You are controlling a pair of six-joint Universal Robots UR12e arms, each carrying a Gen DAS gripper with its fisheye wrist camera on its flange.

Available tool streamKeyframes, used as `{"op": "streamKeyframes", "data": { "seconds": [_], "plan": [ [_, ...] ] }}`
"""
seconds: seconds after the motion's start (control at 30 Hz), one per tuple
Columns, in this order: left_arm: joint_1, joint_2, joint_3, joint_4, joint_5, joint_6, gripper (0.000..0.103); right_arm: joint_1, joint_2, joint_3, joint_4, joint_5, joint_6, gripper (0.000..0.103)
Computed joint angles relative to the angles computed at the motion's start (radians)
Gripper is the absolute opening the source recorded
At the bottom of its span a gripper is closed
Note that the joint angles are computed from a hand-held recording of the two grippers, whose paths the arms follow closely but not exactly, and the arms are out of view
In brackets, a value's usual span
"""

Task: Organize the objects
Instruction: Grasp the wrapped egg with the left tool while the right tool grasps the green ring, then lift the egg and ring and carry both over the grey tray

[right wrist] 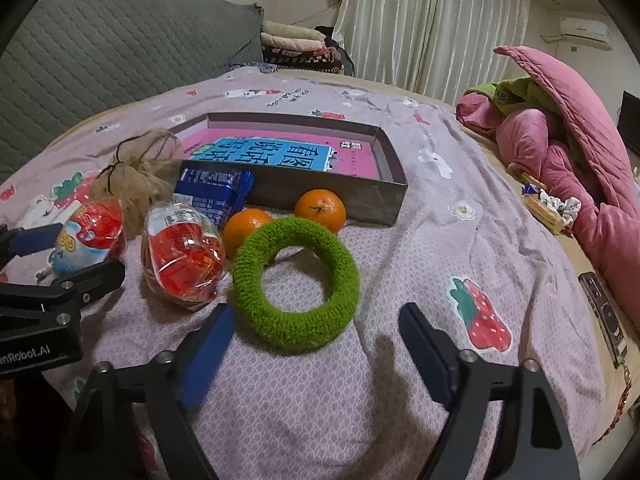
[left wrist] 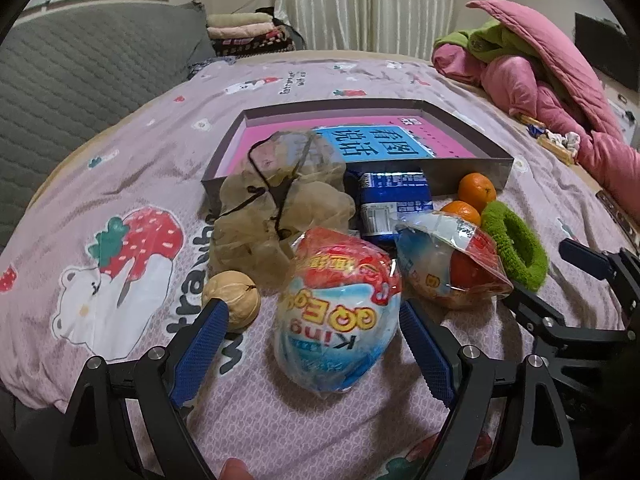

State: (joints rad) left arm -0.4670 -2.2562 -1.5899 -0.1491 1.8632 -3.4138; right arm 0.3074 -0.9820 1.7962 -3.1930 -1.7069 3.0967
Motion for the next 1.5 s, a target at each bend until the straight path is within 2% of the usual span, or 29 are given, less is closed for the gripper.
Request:
{"op": "streamKeyframes", "data": {
  "seconds": [0.2, 0.3, 0.33, 0.5, 0.57, 0.63, 0.73, 0.93, 1.3, 1.4, 1.43, 1.5],
  "plan": [
    [-0.006, -0.008, 0.013, -0.006, 0.020, 0.013, 0.088, 0.011, 0.015, -0.019, 0.005, -0.027, -0.045, 0.074],
    [-0.010, -0.013, 0.023, -0.015, 0.042, 0.015, 0.087, 0.018, 0.024, -0.030, 0.012, -0.039, -0.074, 0.065],
    [-0.010, -0.014, 0.025, -0.018, 0.044, 0.017, 0.087, 0.019, 0.026, -0.033, 0.012, -0.045, -0.080, 0.059],
    [-0.016, -0.019, 0.033, -0.029, 0.075, 0.021, 0.083, 0.023, 0.035, -0.042, 0.008, -0.055, -0.102, 0.050],
    [-0.018, -0.021, 0.037, -0.033, 0.088, 0.020, 0.077, 0.021, 0.037, -0.043, 0.007, -0.049, -0.103, 0.043],
    [-0.019, -0.023, 0.040, -0.035, 0.105, 0.023, 0.061, 0.019, 0.036, -0.042, 0.005, -0.041, -0.097, 0.039],
    [-0.017, -0.021, 0.039, -0.036, 0.094, 0.027, 0.051, 0.017, 0.035, -0.039, -0.002, -0.036, -0.094, 0.036],
    [-0.017, -0.018, 0.033, -0.034, 0.087, 0.029, 0.051, 0.016, 0.036, -0.038, -0.013, -0.038, -0.101, 0.035],
    [-0.014, -0.006, 0.007, 0.045, 0.069, 0.030, 0.051, 0.013, 0.034, -0.028, -0.052, -0.027, -0.089, 0.030],
    [-0.014, -0.002, 0.002, 0.062, 0.065, 0.027, 0.051, 0.012, 0.032, -0.022, -0.077, -0.024, -0.090, 0.026],
    [-0.013, -0.001, 0.000, 0.068, 0.057, 0.024, 0.051, 0.011, 0.031, -0.019, -0.084, -0.022, -0.091, 0.019],
    [-0.011, 0.003, -0.006, 0.079, 0.045, 0.018, 0.051, 0.010, 0.030, -0.016, -0.099, -0.017, -0.088, 0.018]
  ]
}}
